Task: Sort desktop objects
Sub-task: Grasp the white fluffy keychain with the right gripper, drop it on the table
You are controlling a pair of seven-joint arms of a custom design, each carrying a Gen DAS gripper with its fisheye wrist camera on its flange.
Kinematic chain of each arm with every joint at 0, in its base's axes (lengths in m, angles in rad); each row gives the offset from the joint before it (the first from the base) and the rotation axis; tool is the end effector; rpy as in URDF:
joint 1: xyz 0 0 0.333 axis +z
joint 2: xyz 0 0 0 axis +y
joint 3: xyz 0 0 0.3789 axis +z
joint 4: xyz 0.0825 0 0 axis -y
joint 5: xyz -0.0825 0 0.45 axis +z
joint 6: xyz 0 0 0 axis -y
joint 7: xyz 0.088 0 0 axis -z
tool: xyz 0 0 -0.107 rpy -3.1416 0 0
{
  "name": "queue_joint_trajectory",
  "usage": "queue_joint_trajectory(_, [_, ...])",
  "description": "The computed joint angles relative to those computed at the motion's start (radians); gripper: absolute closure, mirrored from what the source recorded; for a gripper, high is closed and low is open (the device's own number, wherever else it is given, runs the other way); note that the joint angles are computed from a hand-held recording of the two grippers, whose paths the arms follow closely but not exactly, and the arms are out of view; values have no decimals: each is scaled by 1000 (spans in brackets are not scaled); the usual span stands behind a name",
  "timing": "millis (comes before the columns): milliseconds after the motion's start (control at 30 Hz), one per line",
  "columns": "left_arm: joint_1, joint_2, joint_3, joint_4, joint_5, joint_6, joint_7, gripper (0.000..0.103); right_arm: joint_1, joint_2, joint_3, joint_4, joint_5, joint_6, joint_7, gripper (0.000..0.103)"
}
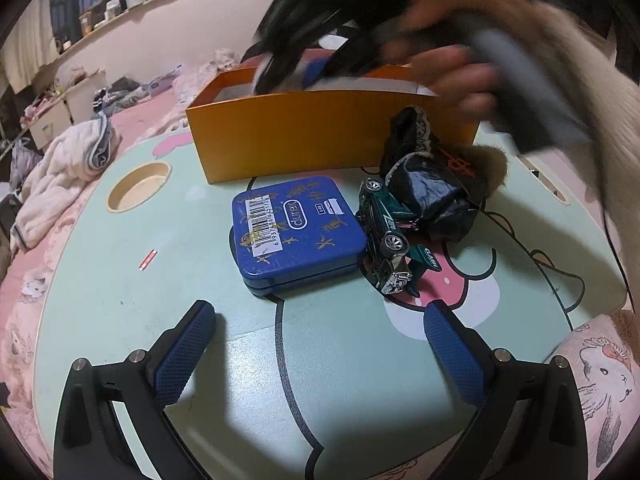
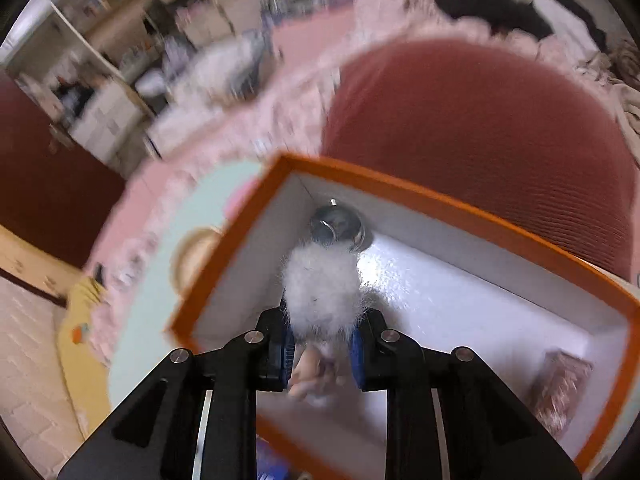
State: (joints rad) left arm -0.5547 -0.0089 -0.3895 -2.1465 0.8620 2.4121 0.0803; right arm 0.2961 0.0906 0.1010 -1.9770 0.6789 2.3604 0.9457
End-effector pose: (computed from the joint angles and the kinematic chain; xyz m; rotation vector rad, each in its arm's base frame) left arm 0.3655 -0.4982 0.4627 -1.7838 1.8537 -0.6740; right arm 0.6134 0.2642 0.4868 -2.2394 1.1837 0.1627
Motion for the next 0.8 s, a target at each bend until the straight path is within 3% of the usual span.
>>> queue_joint_trajectory(67, [0,1,0,1,1,-1,-1,0,-32,-104,-14,-87,191,-10,-151,80])
queue_joint_trajectory(133, [-1,0,0,0,2,-1,-2,0,-36,-182,-41,-154,278,-30,-228,79])
queue_joint_trajectory(367, [0,-2,0,-2,1,0,-2,0,-35,-383,-100,-387,303,10,-302,77])
queue_joint_trajectory(467, [-1,-2,-1,-1,1,-3,-5,0,-20,-416,-85,-449,297,137,-288,72])
queue_joint_trajectory(500, [0,-3,-1,-2,0,-4,-4,0,-7,-426,-79,-469,302,189,-289,66])
queue_joint_trajectory(567, [1,-7,1,-5,-1,-7,-10,0,22,-471,-78,-522,328,306,-317,50])
queue_joint_trajectory(600, [3,-11,2,-9,-1,-3,-16,0,48,-494,-83,-551,357,357,-345,35])
queue_joint_trajectory(633, [5,-17,2,-16,0,8,-24,0,71,-516,-97,-575,381,393,-376,30])
queue_joint_trajectory(700, [18,-39,10,-41,0,60,-51,0,105,-555,-130,-622,419,457,-442,30])
queue_joint_trajectory(800, [46,-81,16,-82,0,132,-112,0,83,-580,-123,-676,329,468,-371,30])
